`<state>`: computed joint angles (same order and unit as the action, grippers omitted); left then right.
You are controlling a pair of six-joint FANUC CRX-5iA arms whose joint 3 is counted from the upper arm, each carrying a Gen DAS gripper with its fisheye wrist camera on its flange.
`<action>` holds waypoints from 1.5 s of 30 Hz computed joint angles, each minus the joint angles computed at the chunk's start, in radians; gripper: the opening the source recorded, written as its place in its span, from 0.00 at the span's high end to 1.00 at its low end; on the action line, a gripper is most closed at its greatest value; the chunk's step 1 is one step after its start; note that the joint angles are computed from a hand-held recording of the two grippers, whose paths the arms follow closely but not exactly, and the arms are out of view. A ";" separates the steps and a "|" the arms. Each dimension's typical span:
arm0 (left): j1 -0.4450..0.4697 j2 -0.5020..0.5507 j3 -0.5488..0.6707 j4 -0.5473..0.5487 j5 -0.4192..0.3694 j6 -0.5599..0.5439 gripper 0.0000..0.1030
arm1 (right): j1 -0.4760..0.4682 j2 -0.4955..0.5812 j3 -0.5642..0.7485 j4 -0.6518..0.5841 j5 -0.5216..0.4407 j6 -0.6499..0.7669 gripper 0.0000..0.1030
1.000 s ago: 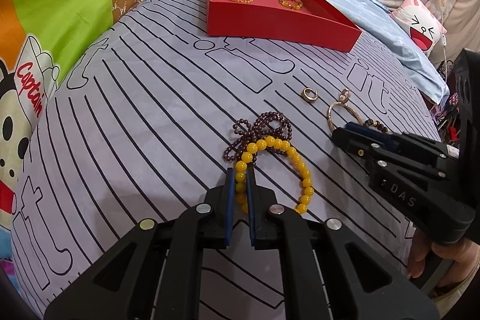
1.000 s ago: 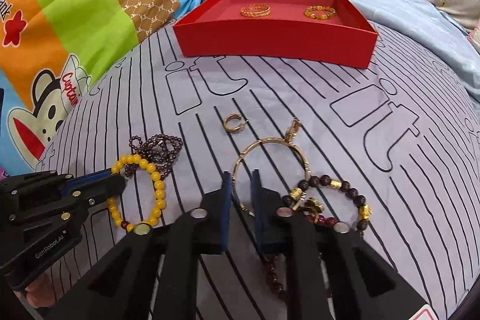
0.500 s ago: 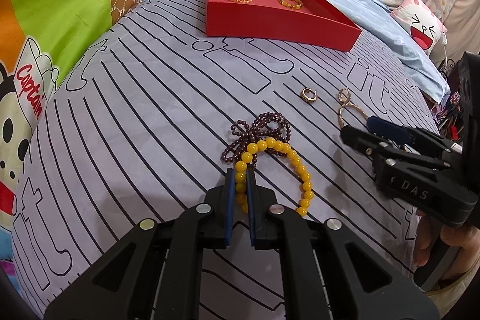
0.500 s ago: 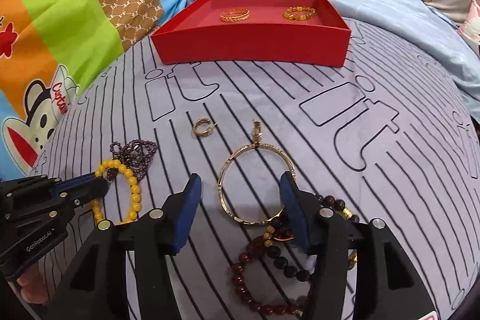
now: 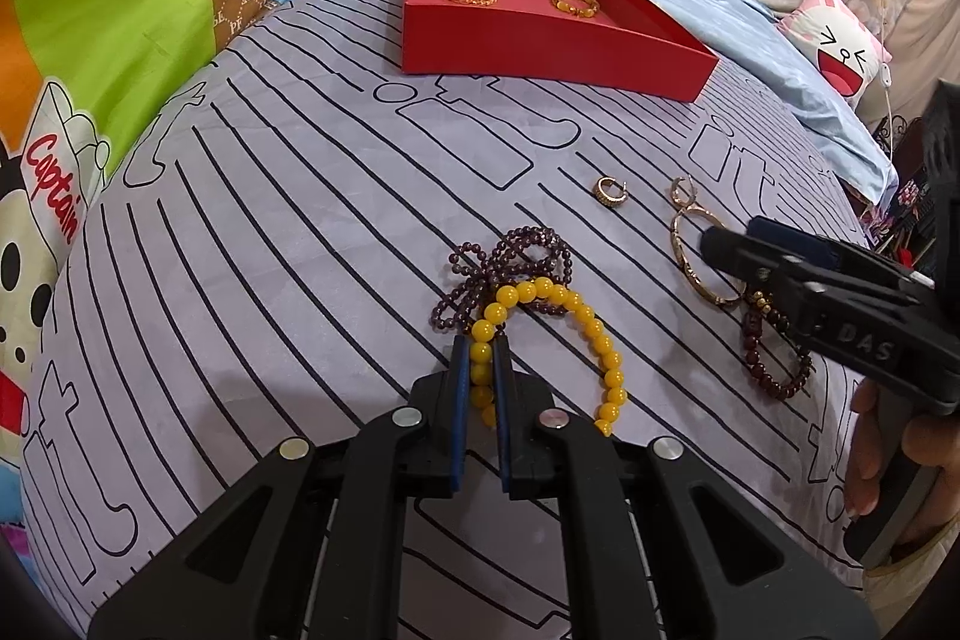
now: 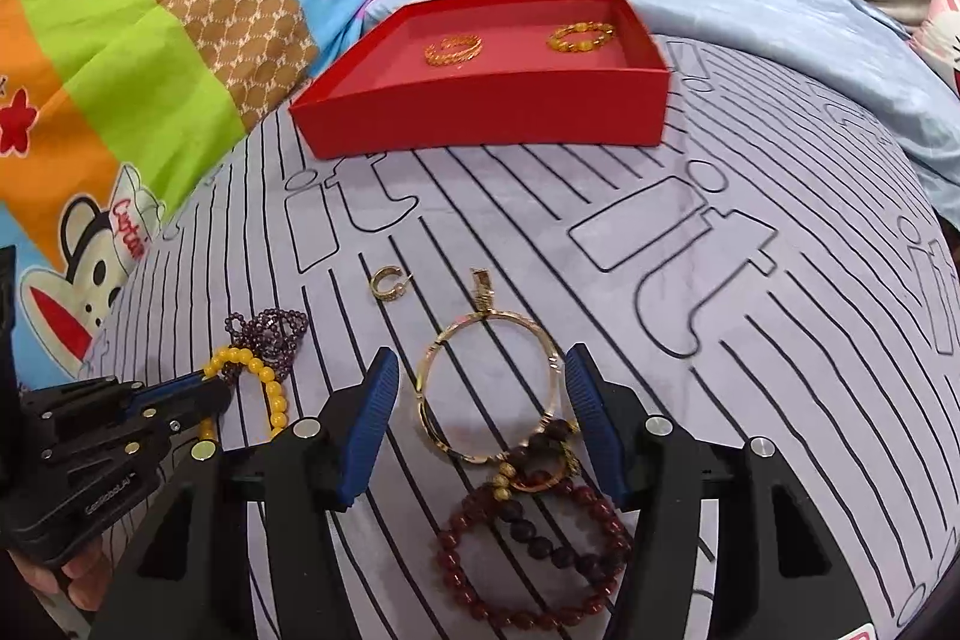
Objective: Organize jewelry
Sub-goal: 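Close the right tool on the thin gold bangle and lift it, then carry both bracelets into the red box and open both tools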
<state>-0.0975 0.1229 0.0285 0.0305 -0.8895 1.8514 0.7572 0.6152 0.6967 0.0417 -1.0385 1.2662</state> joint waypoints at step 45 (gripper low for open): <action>0.025 0.113 0.306 0.169 0.067 -0.211 0.93 | -0.040 0.073 0.264 0.057 0.013 0.007 0.48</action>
<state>-0.0730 0.2361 0.3349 0.1992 -0.8228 1.6406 0.7170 0.6887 0.9605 0.0990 -1.0253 1.2730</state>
